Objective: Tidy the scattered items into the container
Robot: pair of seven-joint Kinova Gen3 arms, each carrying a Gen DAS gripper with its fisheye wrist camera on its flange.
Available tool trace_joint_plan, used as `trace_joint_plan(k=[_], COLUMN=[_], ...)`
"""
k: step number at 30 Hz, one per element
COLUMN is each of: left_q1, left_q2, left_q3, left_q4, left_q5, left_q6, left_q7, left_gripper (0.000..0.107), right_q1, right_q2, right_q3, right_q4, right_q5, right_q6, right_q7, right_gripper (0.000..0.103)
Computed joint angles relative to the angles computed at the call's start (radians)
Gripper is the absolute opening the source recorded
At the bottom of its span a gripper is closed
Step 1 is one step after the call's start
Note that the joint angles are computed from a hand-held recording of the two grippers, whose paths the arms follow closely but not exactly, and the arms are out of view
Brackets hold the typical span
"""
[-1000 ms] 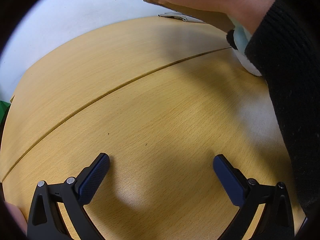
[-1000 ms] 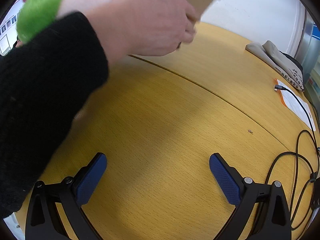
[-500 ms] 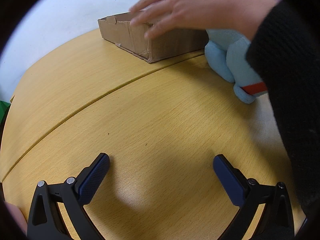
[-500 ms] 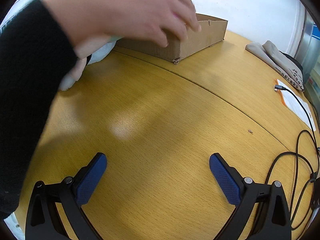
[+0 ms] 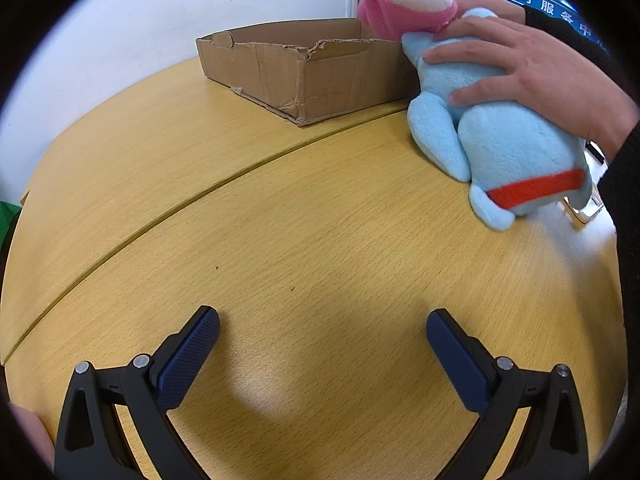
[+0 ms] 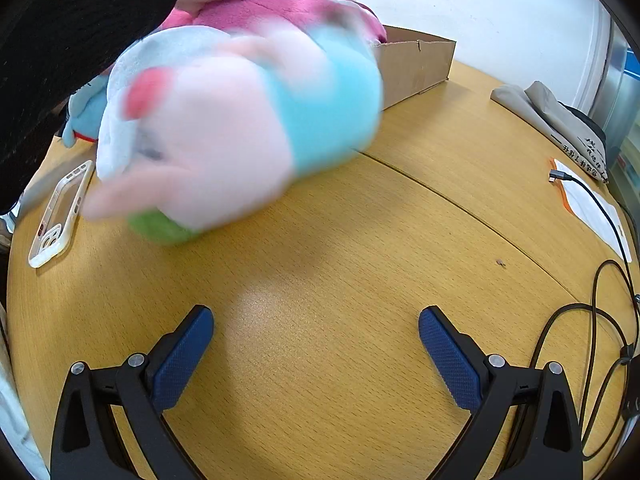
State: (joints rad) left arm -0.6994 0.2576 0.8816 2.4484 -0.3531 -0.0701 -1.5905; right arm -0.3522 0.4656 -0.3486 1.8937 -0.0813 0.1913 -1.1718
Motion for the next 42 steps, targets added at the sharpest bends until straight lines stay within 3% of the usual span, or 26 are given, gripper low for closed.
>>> trace_joint_plan(k=[2,26,33,42], left_q1=[0.052,0.030,0.179,0.184], left_q2=[0.012,0.015,0.033,0.028], left_q3=[-0.051,-0.031,-0.177,-0.187], left_q4=[-0.015,-0.018,-0.017,-0.018], left_q5=[0.006,0.015,0.025,-0.048], left_q6=[-0.002,0.003,-0.042,-0.040], left_q7=[-0.007,-0.021,-0.022,0.050], left_gripper=[0.103,0.103,0.103,0.103], right_q1=[-0.001,0.000,0.001,0.001], right_q2=[0.000,0.001,0.001,0.002], right_q3=[0.001,0.000,0.000,0.000], right_q4=[0.000,-0.001,-0.001,-0.001], right_q5=[0.000,-0.003,-0.003,-0.003], right_q6=[0.000,0.000,0.000,0.000], right_q7=[0.000,0.003,0.004,0.004], right_gripper=[0.103,0.103,0.103,0.103])
